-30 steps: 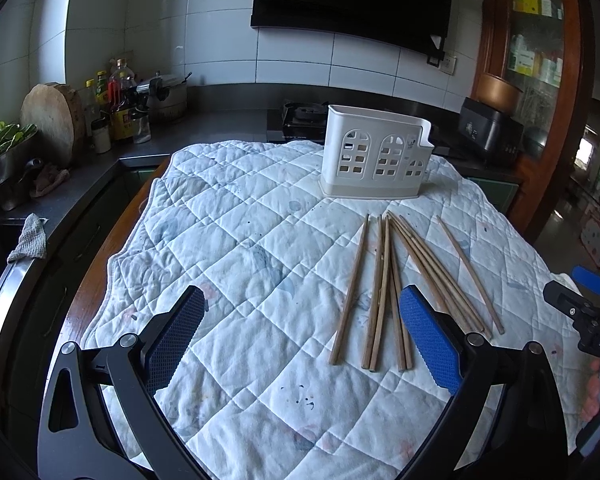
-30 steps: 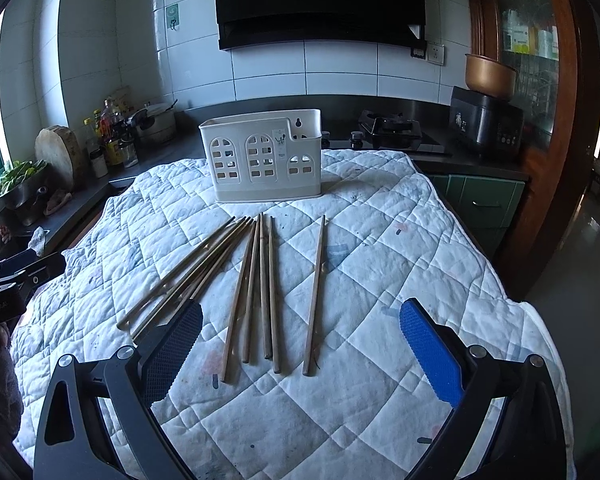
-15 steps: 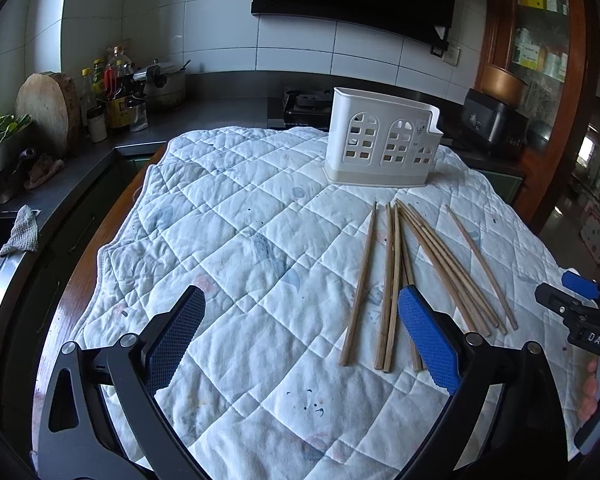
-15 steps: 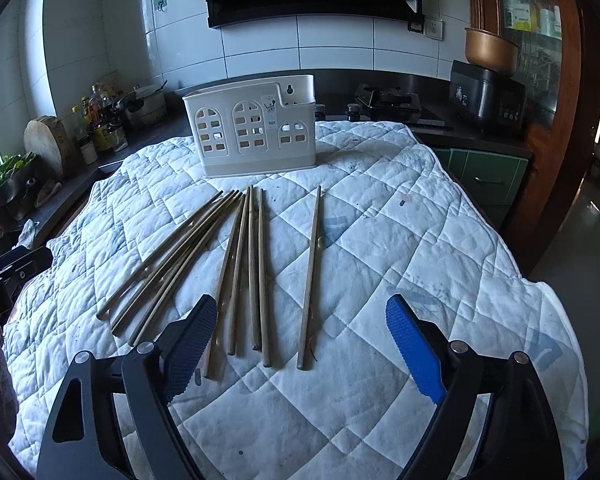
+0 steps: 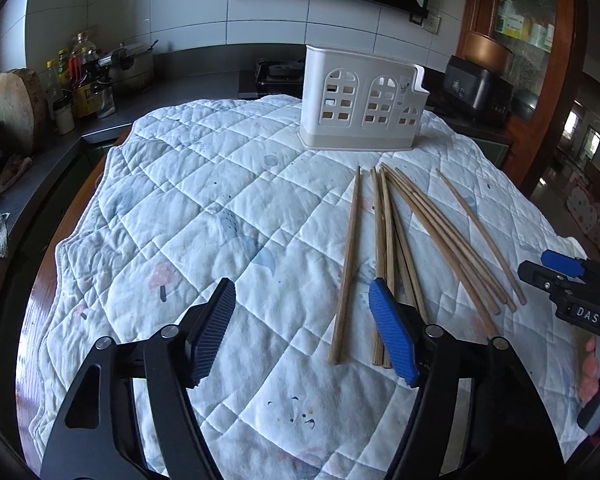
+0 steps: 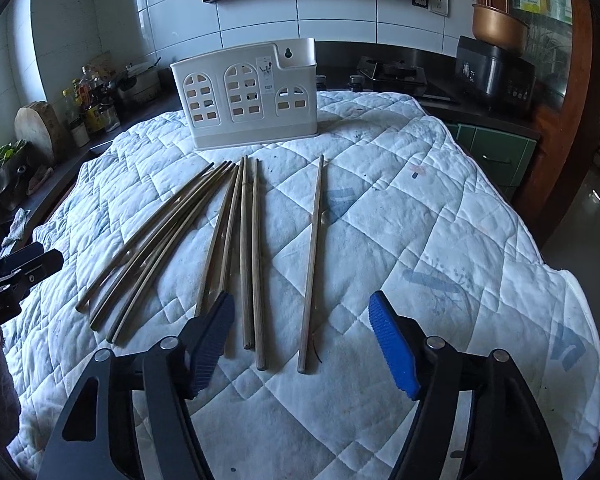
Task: Organize utensils
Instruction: 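Close the left tool on one wooden chopstick while the right tool grasps another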
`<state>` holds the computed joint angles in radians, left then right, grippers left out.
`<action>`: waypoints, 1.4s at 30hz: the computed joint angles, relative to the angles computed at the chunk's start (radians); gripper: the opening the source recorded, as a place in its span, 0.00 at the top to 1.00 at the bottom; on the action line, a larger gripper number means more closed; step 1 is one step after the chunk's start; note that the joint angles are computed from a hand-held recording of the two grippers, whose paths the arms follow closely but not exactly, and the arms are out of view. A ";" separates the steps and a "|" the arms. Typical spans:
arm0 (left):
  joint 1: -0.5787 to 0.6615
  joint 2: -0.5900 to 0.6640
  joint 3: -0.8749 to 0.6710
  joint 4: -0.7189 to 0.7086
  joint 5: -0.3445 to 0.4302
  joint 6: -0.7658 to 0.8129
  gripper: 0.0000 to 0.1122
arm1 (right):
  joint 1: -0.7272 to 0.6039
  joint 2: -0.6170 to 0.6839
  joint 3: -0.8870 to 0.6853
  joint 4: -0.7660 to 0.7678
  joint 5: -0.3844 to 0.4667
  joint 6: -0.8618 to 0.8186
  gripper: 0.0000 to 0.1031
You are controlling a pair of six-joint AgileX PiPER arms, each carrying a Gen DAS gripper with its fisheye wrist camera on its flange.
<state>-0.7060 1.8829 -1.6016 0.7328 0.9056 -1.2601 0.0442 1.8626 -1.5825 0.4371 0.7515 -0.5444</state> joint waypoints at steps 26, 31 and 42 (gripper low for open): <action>0.114 0.181 -0.209 -0.327 -0.072 0.379 0.88 | 0.018 0.118 -0.131 -0.024 0.081 0.036 0.69; 0.115 0.195 -0.225 -0.326 -0.060 0.382 0.90 | 0.021 0.128 -0.139 -0.033 0.084 0.043 0.71; 0.118 0.225 -0.282 -0.324 -0.020 0.381 0.92 | 0.025 0.158 -0.170 -0.064 0.089 0.068 0.78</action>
